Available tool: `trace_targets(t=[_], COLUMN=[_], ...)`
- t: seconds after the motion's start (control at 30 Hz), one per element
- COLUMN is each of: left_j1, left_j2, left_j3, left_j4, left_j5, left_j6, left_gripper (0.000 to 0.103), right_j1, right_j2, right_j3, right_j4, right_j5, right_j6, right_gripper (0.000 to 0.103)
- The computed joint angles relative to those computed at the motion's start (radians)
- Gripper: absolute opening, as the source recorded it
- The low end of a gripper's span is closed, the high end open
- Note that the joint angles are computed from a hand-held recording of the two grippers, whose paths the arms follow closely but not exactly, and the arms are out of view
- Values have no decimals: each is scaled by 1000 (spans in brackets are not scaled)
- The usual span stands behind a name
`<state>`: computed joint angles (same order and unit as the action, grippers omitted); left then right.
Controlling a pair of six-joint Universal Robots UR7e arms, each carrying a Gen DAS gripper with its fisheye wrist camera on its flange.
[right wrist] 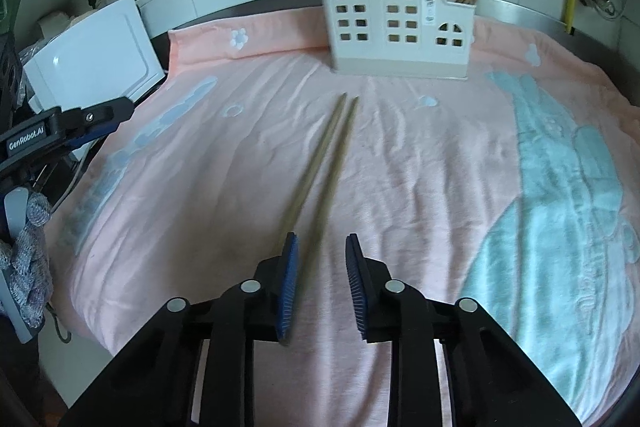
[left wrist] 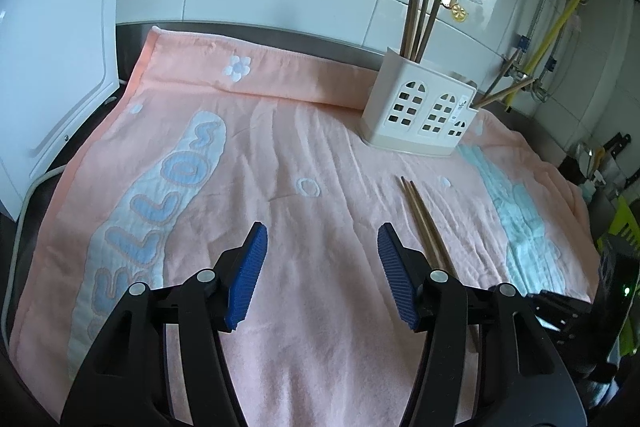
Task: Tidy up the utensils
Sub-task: 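Move both open grippers to the last two chopsticks on the towel, then close the right gripper on one chopstick while the left gripper grasps the other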
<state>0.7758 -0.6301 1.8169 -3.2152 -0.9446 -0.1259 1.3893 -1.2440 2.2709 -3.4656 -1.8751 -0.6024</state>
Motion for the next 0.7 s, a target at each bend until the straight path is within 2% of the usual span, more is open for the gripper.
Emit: trace_targets(t=[0.27, 0.47, 0.53, 0.7], left_j1=[1, 1, 0, -5], left_j2=[-3, 4, 6, 12], left_j3=[8, 10, 12, 15], left_j4=[1, 15, 19, 30], left_j5=[2, -11, -16, -25], left_j6=[-11, -18, -19, -25], left_gripper=[58, 58, 58, 58], right_j1=[-2, 7, 11, 4], right_j2=[31, 64, 76, 71], right_j3=[-12, -22, -22, -15], right_j4=[4, -41, -69, -80], right_j5=[-17, -48, -65, -54], right_j6=[29, 23, 15, 18], right_gripper=[18, 16, 11, 8])
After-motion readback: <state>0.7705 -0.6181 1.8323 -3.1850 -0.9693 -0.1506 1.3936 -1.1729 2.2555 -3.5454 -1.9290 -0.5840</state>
